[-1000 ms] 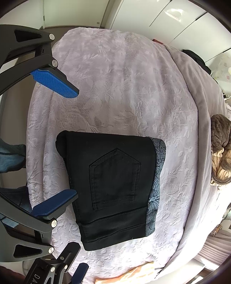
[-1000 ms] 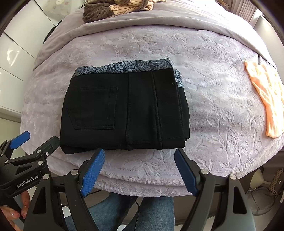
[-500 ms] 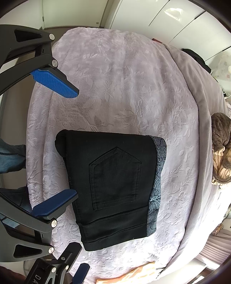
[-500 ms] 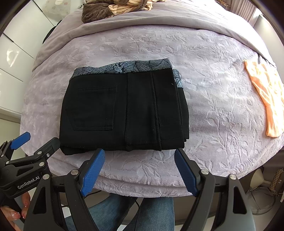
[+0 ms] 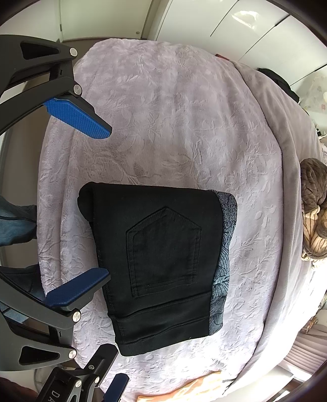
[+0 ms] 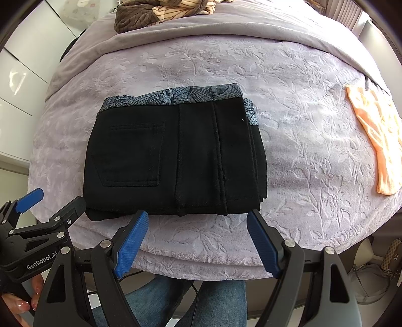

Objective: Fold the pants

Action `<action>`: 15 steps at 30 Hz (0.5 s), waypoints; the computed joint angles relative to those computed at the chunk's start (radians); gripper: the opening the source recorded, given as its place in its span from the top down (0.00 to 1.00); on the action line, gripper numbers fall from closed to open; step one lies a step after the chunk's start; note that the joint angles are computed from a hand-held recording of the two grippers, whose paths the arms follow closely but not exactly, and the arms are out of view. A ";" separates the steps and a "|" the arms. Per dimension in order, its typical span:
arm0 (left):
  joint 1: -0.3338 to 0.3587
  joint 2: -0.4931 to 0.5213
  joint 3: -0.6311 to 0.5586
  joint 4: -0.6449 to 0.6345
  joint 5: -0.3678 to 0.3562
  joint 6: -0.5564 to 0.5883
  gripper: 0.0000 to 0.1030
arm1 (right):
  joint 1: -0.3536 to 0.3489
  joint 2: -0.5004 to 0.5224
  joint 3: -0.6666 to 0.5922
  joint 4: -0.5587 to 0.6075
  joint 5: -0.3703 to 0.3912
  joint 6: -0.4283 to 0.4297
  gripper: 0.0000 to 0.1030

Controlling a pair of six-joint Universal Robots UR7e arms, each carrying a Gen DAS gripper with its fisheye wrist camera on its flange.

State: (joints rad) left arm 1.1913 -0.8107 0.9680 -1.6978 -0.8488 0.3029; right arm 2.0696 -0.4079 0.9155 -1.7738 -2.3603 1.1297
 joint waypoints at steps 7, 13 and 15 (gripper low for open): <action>0.000 -0.002 0.005 -0.001 -0.001 -0.002 0.00 | 0.000 0.000 0.001 -0.001 -0.001 -0.001 0.19; 0.000 0.003 -0.003 0.004 -0.003 0.003 0.00 | -0.001 -0.002 0.002 -0.002 -0.001 -0.002 0.19; 0.000 0.003 -0.003 0.004 -0.002 0.004 0.00 | -0.001 -0.002 0.003 -0.003 0.000 -0.003 0.19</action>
